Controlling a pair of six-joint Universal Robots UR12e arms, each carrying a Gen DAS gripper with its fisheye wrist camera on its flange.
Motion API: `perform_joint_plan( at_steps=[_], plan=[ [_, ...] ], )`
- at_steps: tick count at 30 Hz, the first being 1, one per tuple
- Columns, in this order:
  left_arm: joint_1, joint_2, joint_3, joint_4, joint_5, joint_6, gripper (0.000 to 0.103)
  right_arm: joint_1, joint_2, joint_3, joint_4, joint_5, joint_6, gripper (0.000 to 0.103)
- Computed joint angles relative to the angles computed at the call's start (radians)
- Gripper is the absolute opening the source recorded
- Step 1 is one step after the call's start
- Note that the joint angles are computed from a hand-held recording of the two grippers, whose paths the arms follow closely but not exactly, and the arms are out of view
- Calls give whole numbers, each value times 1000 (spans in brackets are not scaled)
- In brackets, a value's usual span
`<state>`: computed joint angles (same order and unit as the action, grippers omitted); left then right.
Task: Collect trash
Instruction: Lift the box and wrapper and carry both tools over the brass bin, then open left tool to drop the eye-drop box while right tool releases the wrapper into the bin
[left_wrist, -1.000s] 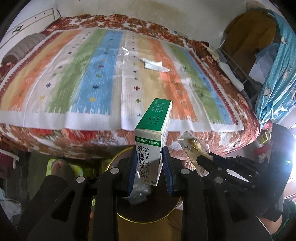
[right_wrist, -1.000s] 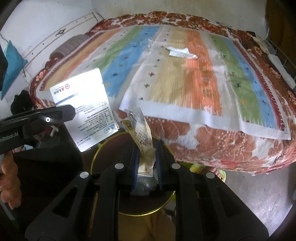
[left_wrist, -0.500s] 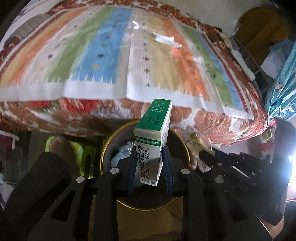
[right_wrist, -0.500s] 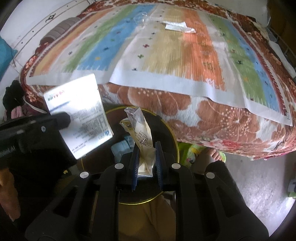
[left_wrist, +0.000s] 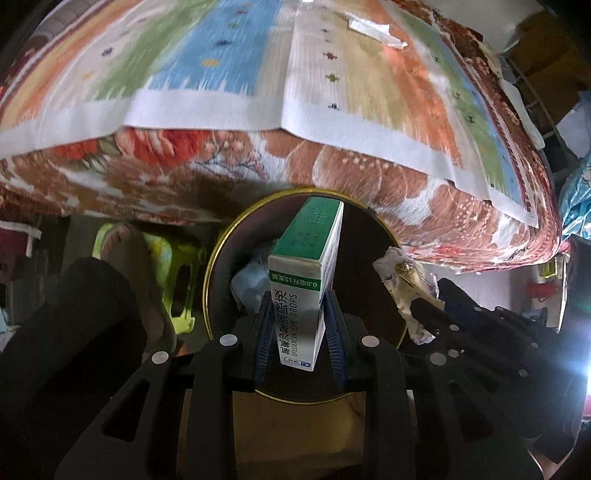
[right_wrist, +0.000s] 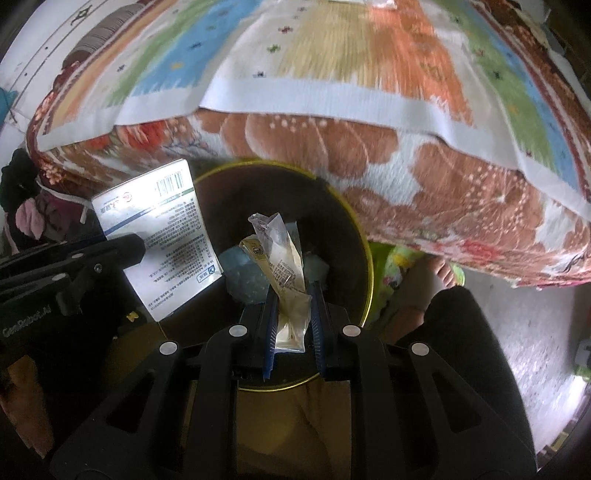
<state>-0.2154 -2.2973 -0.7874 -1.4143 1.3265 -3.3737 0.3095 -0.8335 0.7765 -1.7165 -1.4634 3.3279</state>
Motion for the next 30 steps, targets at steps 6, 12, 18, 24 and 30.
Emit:
perform_joint_plan(
  at_steps=[6, 12, 18, 24, 30],
  plan=[
    [-2, -10, 13, -25, 5, -2, 26, -5, 16, -15, 45, 27, 15, 18],
    [6, -12, 12, -38, -18, -42, 25, -7, 19, -16, 56, 40, 25, 24],
    [16, -2, -10, 11, -32, -97, 45, -12, 11, -2, 35, 46, 45, 43],
    [18, 2, -11, 47, -28, -110, 49, -13, 8, 2, 15, 46, 52, 46],
    [20, 3, -2, 97, -10, -97, 55, -14, -5, 18, -56, 30, 69, 51]
  ],
)
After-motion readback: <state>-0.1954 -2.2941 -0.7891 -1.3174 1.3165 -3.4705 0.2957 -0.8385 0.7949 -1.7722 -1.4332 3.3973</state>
